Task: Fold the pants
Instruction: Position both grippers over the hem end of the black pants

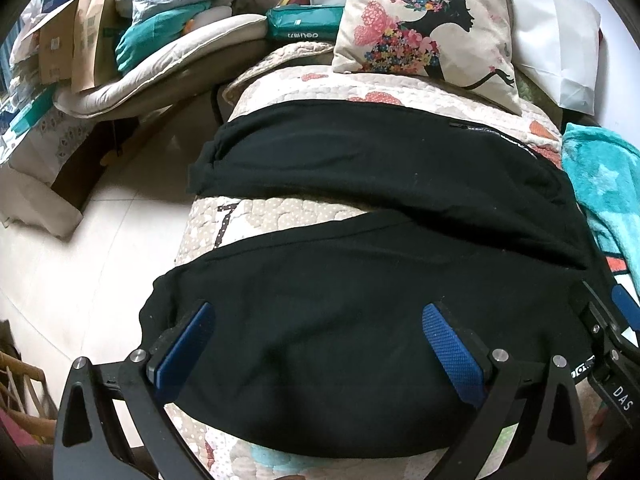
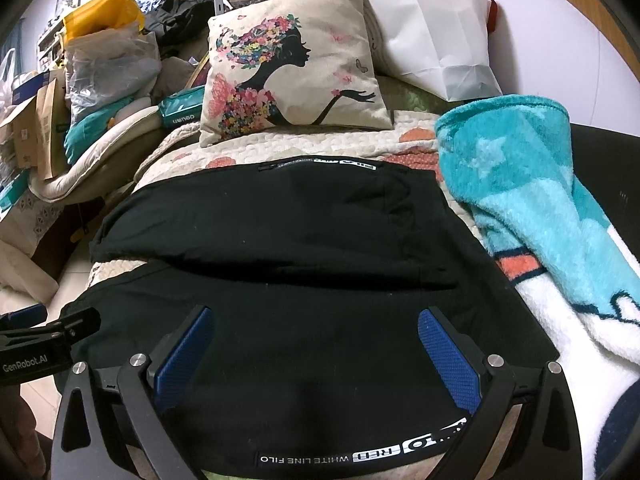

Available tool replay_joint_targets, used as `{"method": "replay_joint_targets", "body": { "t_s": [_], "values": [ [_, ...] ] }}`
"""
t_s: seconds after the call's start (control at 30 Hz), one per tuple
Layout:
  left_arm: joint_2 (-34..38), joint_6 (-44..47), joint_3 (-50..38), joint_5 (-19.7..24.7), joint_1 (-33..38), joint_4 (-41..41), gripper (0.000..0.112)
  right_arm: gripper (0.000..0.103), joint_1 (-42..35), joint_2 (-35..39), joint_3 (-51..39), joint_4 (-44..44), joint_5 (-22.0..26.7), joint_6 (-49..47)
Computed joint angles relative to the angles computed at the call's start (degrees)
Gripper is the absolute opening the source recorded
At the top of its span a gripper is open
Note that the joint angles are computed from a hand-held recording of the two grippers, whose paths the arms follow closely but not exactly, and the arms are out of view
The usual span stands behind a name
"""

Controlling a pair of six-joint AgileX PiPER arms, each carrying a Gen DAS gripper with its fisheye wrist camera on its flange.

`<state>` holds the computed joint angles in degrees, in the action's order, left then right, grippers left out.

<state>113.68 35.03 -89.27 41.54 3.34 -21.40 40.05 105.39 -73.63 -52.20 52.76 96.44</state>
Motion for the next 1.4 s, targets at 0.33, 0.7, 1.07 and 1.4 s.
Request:
{"method": "replay_joint_targets", "body": {
  "t_s": [0.33, 0.7, 1.07, 1.4],
  "values": [
    [0.4, -0.8, -0.7, 0.9, -0.1, 0.8, 0.103, 0.103, -0.3, -0.1, 0.5, 0.3, -0.9, 0.6],
    [2.0, -2.5, -2.3, 2.4, -0.7, 3.0, 0.103, 0.103, -0.4, -0.4, 0.8, 1.0, -1.1, 0.7],
    [5.6, -7.7, -5.6, 6.2, -1.3, 7.9, 0.103, 0.103, -0.4, -0.5, 1.1, 0.9, -1.3, 1.1],
    [6.2, -9.2, -1.6, 2.7, -2.4, 10.3, 0.103, 0.103, -0.4, -0.6, 1.3, 0.3, -1.4, 1.5]
  ]
}}
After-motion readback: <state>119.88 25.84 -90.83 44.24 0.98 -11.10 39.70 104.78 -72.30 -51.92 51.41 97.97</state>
